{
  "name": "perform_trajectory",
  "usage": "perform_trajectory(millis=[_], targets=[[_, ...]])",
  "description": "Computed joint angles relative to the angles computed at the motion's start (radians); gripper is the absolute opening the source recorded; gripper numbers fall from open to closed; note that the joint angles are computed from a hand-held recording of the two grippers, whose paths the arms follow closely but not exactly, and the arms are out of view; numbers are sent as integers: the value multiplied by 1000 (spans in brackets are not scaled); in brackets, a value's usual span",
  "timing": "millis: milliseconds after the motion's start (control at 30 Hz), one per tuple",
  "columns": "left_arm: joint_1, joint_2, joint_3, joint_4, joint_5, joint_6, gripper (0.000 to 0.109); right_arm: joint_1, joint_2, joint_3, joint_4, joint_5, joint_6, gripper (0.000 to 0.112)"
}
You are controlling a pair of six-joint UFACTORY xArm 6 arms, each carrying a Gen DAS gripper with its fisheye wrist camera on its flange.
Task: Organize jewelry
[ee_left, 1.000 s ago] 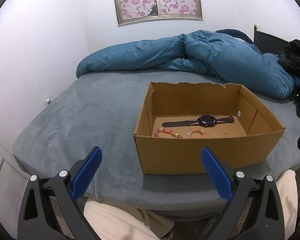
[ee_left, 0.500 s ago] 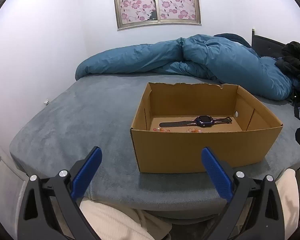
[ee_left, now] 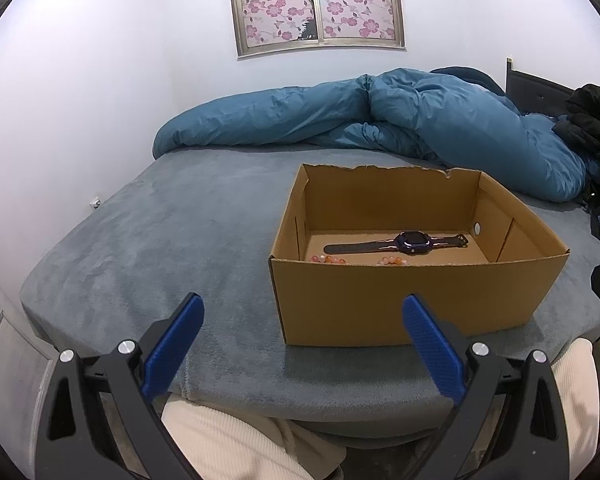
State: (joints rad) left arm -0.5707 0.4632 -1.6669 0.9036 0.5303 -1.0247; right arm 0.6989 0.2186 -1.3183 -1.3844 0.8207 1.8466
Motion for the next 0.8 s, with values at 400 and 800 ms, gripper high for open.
perform_trajectory(millis=[400, 800], targets=[[11, -5, 11, 9, 22, -20, 97, -3, -10, 14, 8, 15, 5, 95], [23, -13, 19, 21, 21, -36, 97, -38, -44, 60, 2, 2, 7, 95]])
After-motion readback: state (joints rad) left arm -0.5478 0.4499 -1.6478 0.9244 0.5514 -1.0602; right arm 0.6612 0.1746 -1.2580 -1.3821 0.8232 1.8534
